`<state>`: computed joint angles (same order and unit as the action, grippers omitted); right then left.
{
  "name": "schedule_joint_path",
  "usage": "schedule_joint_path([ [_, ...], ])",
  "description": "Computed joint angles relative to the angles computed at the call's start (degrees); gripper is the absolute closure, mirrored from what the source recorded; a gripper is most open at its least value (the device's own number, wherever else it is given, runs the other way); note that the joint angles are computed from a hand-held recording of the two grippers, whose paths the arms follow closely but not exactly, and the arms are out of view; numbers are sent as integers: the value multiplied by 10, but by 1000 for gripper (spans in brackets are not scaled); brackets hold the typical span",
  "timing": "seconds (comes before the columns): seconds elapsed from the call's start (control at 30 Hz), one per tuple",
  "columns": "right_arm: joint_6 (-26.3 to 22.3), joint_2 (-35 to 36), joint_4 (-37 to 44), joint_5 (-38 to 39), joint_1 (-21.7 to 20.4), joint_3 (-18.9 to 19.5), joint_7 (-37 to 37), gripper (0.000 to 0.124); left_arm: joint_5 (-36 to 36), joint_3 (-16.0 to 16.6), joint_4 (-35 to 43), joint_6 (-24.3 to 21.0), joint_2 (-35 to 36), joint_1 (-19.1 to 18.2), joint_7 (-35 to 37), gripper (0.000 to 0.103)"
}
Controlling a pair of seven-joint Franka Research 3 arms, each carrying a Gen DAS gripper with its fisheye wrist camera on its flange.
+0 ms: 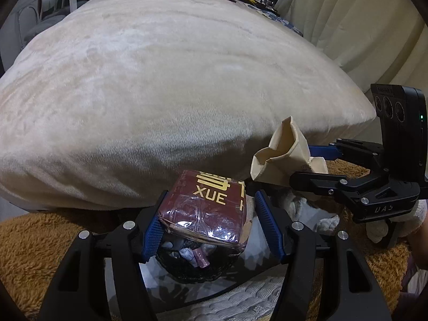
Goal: Collect trash
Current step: 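Carry the snack pack and paper bag down to the bin and open both tools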
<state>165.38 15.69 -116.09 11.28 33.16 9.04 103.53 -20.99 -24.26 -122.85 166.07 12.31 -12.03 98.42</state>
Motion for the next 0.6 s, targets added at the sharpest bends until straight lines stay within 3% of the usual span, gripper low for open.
schedule_joint_path([
  [0.13, -45, 18, 23, 21, -11, 12, -14, 56, 57, 24, 24, -57, 24, -21, -47, 41],
  [0.6, -192, 88, 108, 26, -6, 5, 4, 56, 138, 38, 97, -185, 93, -39, -123, 41],
])
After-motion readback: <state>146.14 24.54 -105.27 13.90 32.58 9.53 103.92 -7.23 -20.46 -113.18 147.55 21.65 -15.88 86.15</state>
